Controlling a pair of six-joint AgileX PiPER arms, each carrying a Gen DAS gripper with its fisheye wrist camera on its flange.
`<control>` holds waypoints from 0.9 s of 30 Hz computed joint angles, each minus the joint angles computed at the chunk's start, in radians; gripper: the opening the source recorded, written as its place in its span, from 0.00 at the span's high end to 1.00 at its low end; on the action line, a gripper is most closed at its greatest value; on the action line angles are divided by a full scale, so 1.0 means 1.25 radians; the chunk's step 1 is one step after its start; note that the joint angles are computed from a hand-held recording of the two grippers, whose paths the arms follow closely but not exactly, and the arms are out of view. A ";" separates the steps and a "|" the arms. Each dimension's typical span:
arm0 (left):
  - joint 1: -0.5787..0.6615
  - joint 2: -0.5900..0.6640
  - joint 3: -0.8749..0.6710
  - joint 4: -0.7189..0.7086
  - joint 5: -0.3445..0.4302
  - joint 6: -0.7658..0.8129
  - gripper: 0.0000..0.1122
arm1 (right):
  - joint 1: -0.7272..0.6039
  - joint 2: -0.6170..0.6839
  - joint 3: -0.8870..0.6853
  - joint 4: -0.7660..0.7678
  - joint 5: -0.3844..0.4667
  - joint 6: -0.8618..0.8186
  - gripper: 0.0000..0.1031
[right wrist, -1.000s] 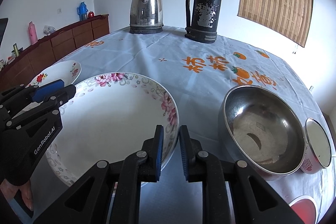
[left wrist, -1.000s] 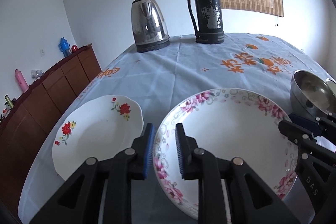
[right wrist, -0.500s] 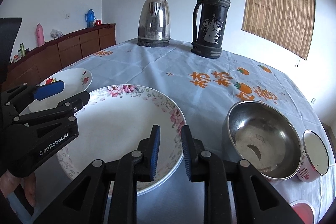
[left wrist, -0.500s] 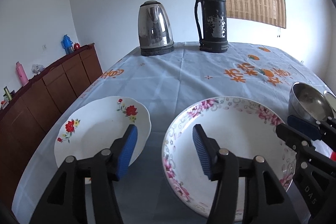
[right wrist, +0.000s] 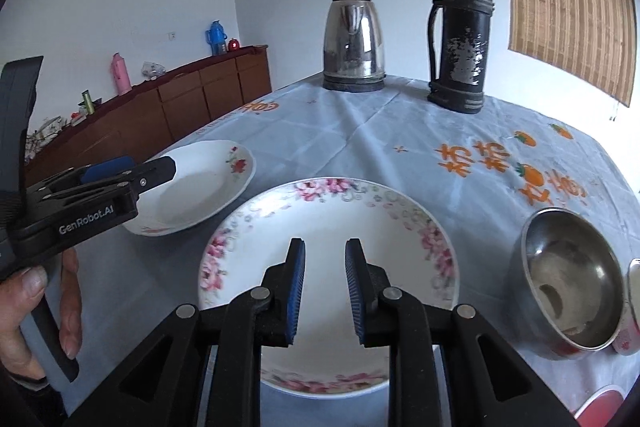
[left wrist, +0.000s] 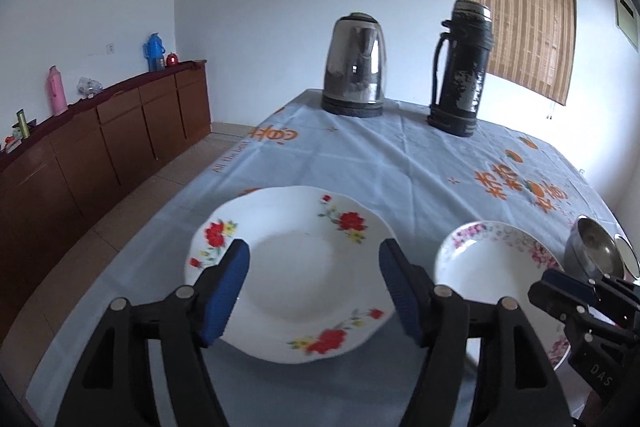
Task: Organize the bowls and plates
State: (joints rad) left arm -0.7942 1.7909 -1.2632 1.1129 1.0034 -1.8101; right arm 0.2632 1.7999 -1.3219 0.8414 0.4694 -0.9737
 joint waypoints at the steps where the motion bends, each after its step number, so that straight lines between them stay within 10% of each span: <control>1: 0.015 -0.013 0.021 0.003 0.000 -0.009 0.38 | 0.011 0.011 -0.019 -0.013 0.017 0.024 0.78; 11: 0.197 -0.101 0.188 0.041 -0.195 -0.148 0.36 | 0.140 0.125 -0.218 -0.222 0.064 0.302 0.78; 27: 0.238 -0.068 0.170 -0.043 -0.262 -0.014 0.39 | 0.252 0.358 -0.597 -0.652 0.254 0.667 0.78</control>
State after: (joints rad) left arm -0.4969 1.7056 -1.0505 1.0594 0.6760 -1.8277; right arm 0.5779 2.2470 -2.0676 0.0264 0.7872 -0.1394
